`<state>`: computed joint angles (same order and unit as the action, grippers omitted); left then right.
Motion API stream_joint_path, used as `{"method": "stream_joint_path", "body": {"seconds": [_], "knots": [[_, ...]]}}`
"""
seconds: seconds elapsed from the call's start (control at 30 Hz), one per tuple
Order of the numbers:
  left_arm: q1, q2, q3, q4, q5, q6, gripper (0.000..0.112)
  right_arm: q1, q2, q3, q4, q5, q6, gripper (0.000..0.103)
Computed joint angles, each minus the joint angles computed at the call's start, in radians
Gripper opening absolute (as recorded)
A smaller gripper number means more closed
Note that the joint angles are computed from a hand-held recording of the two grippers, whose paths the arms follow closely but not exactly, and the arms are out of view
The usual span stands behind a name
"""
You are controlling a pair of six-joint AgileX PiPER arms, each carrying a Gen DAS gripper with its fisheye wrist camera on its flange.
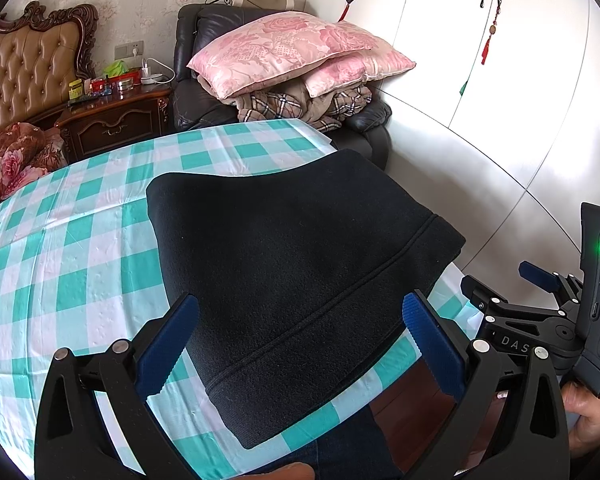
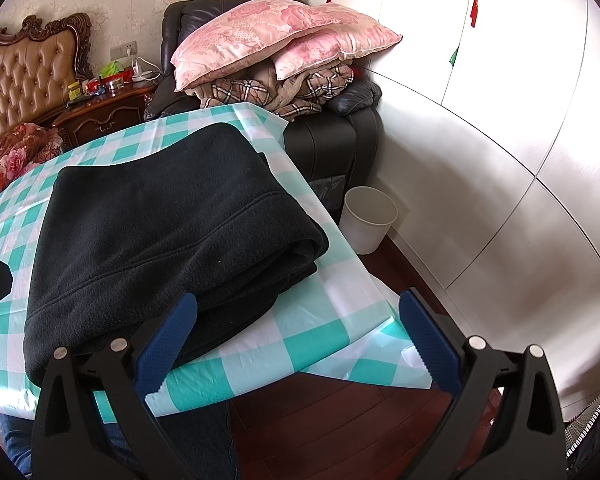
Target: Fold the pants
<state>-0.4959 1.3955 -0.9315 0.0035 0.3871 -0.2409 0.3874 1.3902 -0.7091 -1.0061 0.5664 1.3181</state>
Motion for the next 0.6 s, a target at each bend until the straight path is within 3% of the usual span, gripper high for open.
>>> {"method": "stream_joint_path", "body": {"seconds": [0.6], "knots": [[-0.002,0.008,0.007,-0.017,-0.010,0.007,0.098,-0.003,0.006,0.005,-0.008,-0.007,0.012,0.101]]}}
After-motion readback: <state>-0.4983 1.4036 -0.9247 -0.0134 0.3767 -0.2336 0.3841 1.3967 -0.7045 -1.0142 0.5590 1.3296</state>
